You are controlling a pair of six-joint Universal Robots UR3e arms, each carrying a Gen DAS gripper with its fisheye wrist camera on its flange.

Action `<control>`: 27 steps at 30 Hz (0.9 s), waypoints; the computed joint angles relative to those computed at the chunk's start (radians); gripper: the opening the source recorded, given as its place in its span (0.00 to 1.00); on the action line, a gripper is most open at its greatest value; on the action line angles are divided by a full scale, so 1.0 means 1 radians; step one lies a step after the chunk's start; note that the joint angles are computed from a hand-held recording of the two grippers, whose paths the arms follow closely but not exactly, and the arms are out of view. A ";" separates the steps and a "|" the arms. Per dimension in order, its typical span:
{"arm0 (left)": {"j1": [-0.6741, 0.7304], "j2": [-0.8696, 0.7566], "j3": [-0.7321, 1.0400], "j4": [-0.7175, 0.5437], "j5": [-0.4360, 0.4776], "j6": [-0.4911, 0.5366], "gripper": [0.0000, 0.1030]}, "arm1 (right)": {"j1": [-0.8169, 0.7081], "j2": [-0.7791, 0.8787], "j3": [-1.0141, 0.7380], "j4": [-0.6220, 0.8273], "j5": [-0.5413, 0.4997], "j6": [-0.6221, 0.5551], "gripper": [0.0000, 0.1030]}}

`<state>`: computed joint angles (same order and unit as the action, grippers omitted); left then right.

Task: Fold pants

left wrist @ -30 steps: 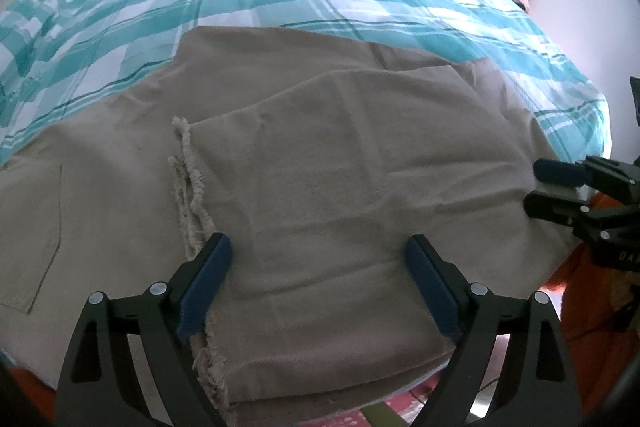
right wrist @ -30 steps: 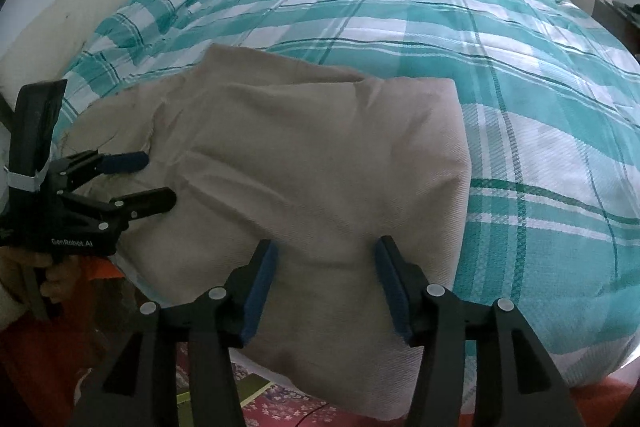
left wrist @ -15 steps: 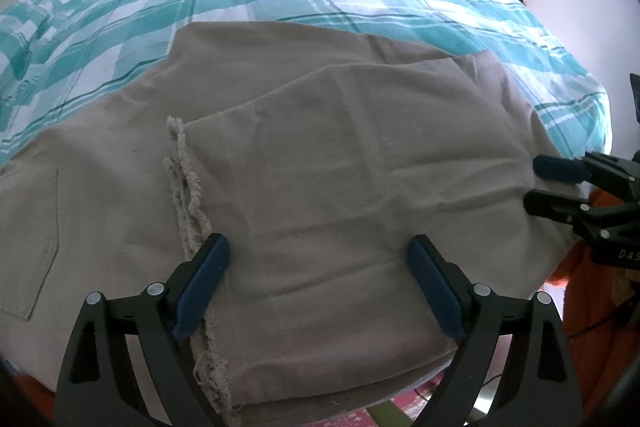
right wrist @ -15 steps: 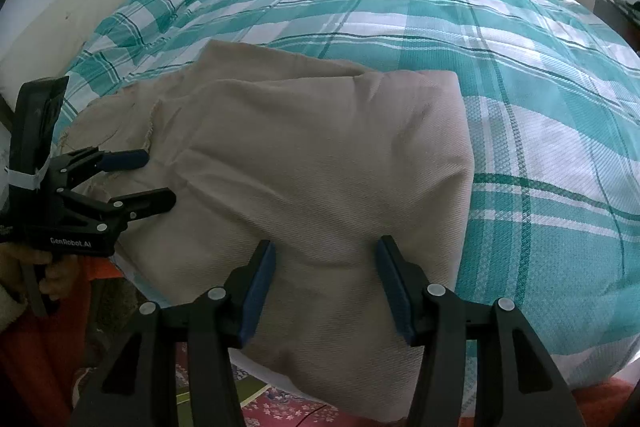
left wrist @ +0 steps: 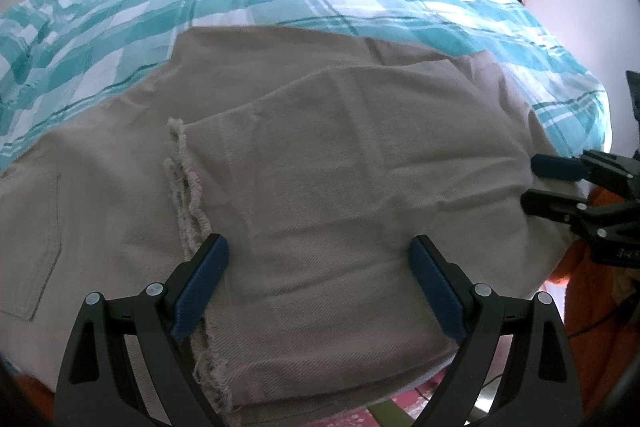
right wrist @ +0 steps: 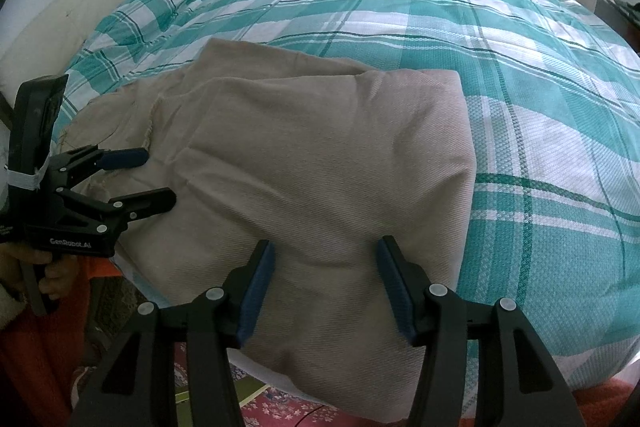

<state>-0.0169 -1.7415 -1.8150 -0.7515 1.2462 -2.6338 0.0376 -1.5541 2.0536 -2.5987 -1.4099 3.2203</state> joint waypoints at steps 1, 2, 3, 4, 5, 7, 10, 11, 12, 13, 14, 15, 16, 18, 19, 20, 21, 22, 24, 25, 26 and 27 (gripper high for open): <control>0.000 0.024 0.003 -0.032 0.010 0.005 0.90 | 0.001 0.000 0.001 -0.002 -0.001 0.001 0.53; 0.000 0.043 0.007 -0.066 0.015 0.015 0.89 | 0.000 0.001 0.002 -0.004 0.000 0.001 0.53; 0.014 0.081 0.023 -0.146 0.010 0.052 0.86 | -0.001 0.001 0.002 -0.003 0.002 0.000 0.53; 0.032 0.107 0.029 -0.194 -0.007 0.078 0.83 | -0.002 0.000 0.004 -0.004 0.003 0.001 0.53; 0.065 0.139 0.044 -0.261 -0.040 0.108 0.83 | -0.003 0.001 0.004 -0.005 0.005 0.002 0.53; 0.178 0.201 0.086 -0.406 -0.135 0.148 0.83 | -0.005 0.001 0.007 -0.008 0.008 0.003 0.53; 0.406 0.195 0.240 -0.686 -0.286 0.173 0.84 | -0.007 0.001 0.007 -0.007 0.009 -0.002 0.54; 0.481 0.170 0.304 -0.778 -0.324 0.171 0.84 | -0.009 0.001 0.006 -0.006 0.009 -0.005 0.55; 0.562 0.132 0.374 -0.867 -0.357 0.159 0.84 | -0.009 0.001 0.006 -0.005 0.009 -0.006 0.55; 0.631 0.094 0.429 -0.929 -0.382 0.146 0.84 | -0.011 0.001 0.004 -0.002 0.011 -0.008 0.55; 0.695 0.054 0.480 -0.981 -0.405 0.129 0.84 | -0.011 0.001 0.004 -0.002 0.012 -0.006 0.56; 0.764 0.010 0.528 -1.031 -0.430 0.109 0.84 | -0.012 0.001 0.002 0.000 0.014 -0.004 0.56; 0.817 -0.026 0.559 -1.062 -0.444 0.090 0.84 | -0.011 0.003 0.000 0.002 0.014 -0.001 0.57; 0.882 -0.103 0.627 -1.090 -0.428 0.029 0.83 | -0.008 0.006 -0.003 0.002 0.014 0.000 0.59; 0.895 -0.127 0.639 -1.075 -0.405 -0.001 0.83 | -0.008 0.008 -0.006 0.003 0.016 -0.001 0.60; 0.900 -0.141 0.635 -1.041 -0.383 -0.034 0.83 | -0.007 0.011 -0.007 0.002 0.018 -0.002 0.62; 0.903 -0.155 0.625 -1.003 -0.361 -0.066 0.83 | -0.004 0.014 -0.012 0.004 0.018 -0.002 0.63; 0.899 -0.166 0.614 -0.974 -0.347 -0.098 0.83 | 0.001 0.018 -0.017 0.005 0.014 -0.002 0.65; 0.889 -0.198 0.601 -0.913 -0.336 -0.173 0.83 | 0.008 0.024 -0.025 0.008 0.009 -0.001 0.67; 0.880 -0.200 0.585 -0.865 -0.325 -0.208 0.82 | 0.012 0.026 -0.028 0.008 0.007 0.000 0.68; 0.869 -0.196 0.564 -0.814 -0.315 -0.234 0.82 | 0.013 0.027 -0.028 0.008 0.007 0.000 0.68; 0.854 -0.200 0.554 -0.769 -0.300 -0.259 0.82 | 0.013 0.026 -0.027 0.008 0.008 0.000 0.68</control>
<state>0.8367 -1.9415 -1.2609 -1.5209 0.9462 -2.8923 0.0504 -1.5284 2.0263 -2.5907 -1.4023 3.2207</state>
